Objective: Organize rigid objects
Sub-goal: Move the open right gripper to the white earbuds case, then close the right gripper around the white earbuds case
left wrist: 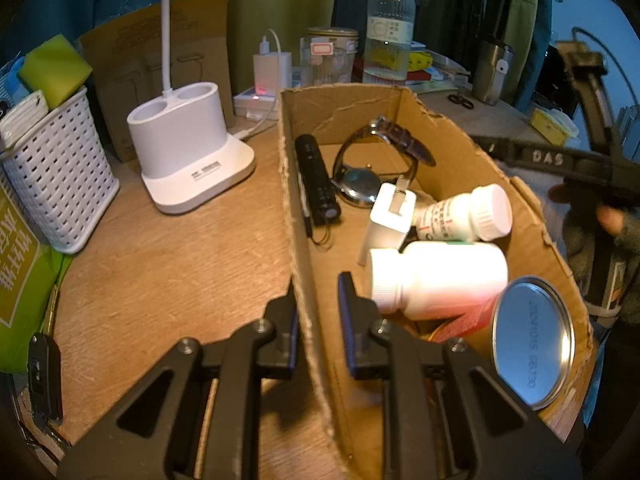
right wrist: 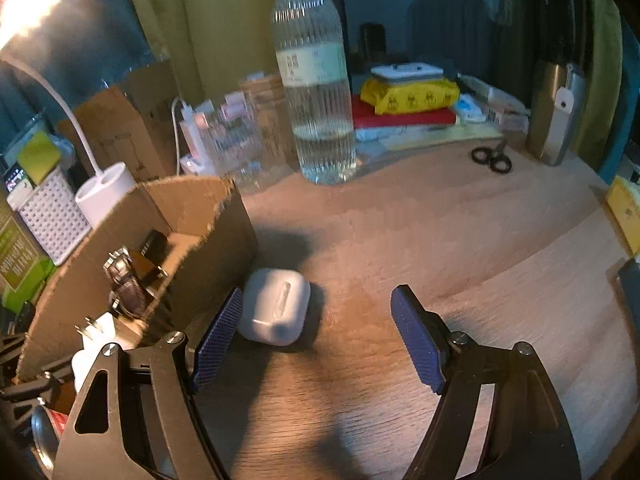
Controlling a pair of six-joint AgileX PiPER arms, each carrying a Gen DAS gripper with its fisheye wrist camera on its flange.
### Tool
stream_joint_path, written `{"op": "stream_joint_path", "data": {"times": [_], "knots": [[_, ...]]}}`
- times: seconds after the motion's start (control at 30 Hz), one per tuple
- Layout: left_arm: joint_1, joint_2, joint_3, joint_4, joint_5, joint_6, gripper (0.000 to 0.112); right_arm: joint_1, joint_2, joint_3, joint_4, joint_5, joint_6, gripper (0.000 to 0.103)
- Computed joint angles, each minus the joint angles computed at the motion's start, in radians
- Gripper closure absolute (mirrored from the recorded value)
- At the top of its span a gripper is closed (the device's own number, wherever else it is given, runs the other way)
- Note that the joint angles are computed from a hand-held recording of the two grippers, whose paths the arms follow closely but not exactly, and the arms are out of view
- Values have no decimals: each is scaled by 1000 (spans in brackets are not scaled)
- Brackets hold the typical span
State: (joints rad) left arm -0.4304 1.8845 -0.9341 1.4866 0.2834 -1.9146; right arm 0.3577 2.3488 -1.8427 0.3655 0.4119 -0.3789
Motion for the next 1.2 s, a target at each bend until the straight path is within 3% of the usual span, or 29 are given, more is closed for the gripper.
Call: {"op": "stream_joint_path", "data": {"times": [0.3, 0.47, 0.8, 0.9, 1.03, 1.2], "knots": [[8, 2, 4, 9, -12, -8, 94, 4, 57, -80, 14, 81, -36, 23], [9, 4, 4, 14, -13, -14, 94, -5, 115, -182, 32, 186, -50, 23], [8, 6, -1, 1, -13, -2, 94, -7, 109, -179, -168, 128, 162, 23], [9, 6, -1, 1, -13, -1, 94, -19, 107, -183, -115, 124, 109, 23], [9, 6, -1, 0, -14, 0, 94, -13, 143, -266, -63, 177, 36, 23], [9, 6, -1, 0, -14, 0, 94, 0, 284, -547, -92, 352, 48, 24]]}}
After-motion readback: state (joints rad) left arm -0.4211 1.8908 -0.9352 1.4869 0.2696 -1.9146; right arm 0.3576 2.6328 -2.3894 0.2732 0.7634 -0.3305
